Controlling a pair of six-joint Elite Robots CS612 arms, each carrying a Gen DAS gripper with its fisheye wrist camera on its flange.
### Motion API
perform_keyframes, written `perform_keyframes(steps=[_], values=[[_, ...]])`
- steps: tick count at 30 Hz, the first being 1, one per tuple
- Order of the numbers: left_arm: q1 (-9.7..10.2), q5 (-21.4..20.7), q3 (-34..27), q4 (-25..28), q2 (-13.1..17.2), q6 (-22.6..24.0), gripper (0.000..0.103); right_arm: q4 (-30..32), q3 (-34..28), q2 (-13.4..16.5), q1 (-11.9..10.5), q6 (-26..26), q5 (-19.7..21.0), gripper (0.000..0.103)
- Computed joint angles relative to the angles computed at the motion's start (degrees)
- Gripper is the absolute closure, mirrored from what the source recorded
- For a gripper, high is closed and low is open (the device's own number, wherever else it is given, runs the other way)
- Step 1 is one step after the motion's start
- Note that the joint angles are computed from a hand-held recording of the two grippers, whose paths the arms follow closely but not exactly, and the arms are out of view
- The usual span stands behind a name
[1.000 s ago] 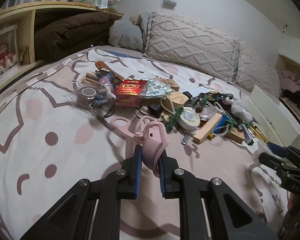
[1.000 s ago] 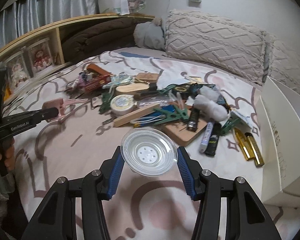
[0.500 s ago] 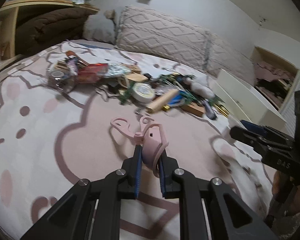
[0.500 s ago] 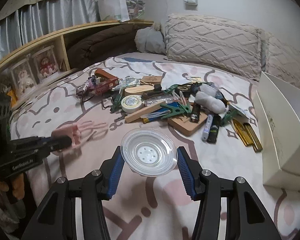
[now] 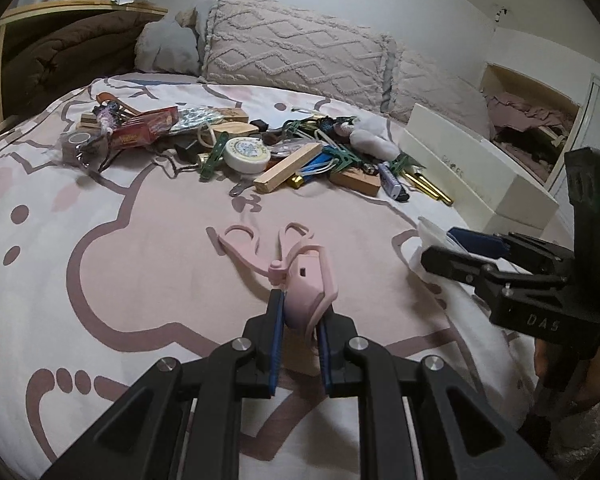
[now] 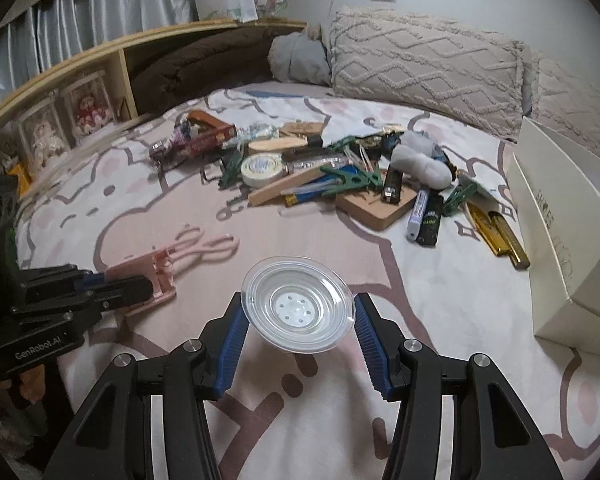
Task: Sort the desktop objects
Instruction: 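Lift the pink clip with the left gripper while the right lifts the clear dish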
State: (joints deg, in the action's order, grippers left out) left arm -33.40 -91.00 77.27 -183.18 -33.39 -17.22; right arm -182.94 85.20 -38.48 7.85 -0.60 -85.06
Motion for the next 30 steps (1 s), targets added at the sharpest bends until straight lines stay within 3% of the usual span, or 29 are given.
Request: perform_keyframes(steps=[7, 11, 24, 27, 30], values=[[-0.25, 0.99, -0.25, 1.24, 0.15, 1.16, 0.087, 2.2, -0.38, 0.31, -0.03, 0.41, -0.03, 0.049], [-0.39, 1.06, -0.5, 2.03, 0.31, 1.8, 0.076, 3.0, -0.6, 0.41, -0.13, 1.04, 0.38, 0.049], [-0.23, 2.06, -1.4, 2.23, 0.77, 0.51, 0.076, 5.14, -1.52, 1.06, -0.16, 2.14, 0.21, 0.049], [-0.18, 1.63, -1.57, 2.35, 0.83, 0.89, 0.086, 2.94, -1.04, 0.93, -0.33, 2.85, 1.12, 0.049], [-0.27, 1.91, -1.54, 2.13, 0.85, 1.27, 0.086, 1.94, -0.88, 0.9, -0.46, 3.42, 1.51, 0.049]])
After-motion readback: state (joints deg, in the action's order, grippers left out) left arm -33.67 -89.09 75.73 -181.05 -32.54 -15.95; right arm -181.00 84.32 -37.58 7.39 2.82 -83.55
